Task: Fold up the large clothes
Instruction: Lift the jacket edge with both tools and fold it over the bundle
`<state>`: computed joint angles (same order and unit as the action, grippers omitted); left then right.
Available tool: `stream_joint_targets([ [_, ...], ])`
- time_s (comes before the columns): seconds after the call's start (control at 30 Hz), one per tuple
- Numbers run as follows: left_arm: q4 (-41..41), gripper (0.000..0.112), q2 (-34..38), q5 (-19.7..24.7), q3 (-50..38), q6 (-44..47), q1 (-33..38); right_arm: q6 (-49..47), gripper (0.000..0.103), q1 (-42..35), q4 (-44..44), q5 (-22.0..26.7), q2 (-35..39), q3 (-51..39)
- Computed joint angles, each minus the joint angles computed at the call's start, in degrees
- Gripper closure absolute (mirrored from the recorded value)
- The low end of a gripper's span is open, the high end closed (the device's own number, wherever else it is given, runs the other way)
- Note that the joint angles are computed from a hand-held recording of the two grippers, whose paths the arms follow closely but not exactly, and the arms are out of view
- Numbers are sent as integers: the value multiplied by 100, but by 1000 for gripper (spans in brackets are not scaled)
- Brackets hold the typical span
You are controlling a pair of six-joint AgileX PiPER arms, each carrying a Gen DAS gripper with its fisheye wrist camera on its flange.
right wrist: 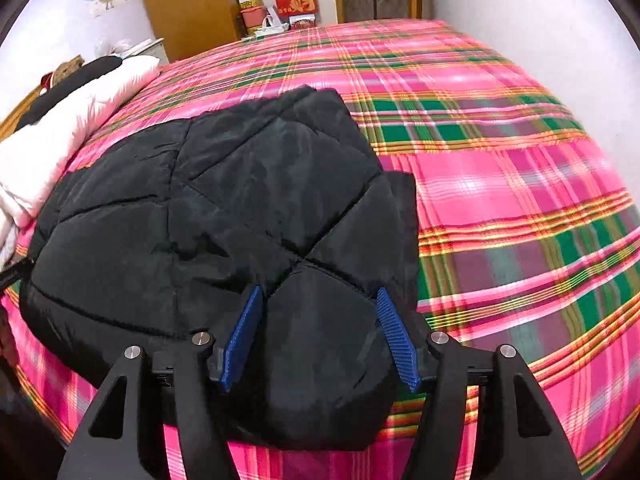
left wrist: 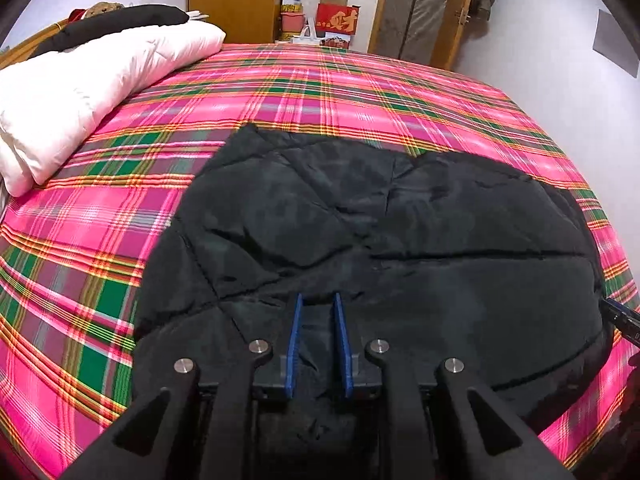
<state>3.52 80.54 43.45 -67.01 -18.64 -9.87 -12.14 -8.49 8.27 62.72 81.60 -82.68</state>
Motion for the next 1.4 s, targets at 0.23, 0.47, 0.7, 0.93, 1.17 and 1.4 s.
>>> stream_joint_targets([
  [0.23,180,94,-452,47,59,-115,150,35,43,92,-171,-72,-300,-36],
  [0.47,-584,94,-310,-13,377,794,1480,-238,38,-484,275,-39,-72,148],
  [0.7,-936,91,54,-306,449,1241,1581,-394,32,-738,673,-18,302,34],
  [0.93,-1946,79,-184,-405,831,2105,2131,-672,32,-1110,1152,300,343,45],
  [1.17,-3123,57,375,-252,692,2926,2637,-689,29,-1190,1419,394,711,-73],
  [1.4,-3505,59,862,-181,368,3177,2437,-855,26,-1289,1733,525,1227,-413],
])
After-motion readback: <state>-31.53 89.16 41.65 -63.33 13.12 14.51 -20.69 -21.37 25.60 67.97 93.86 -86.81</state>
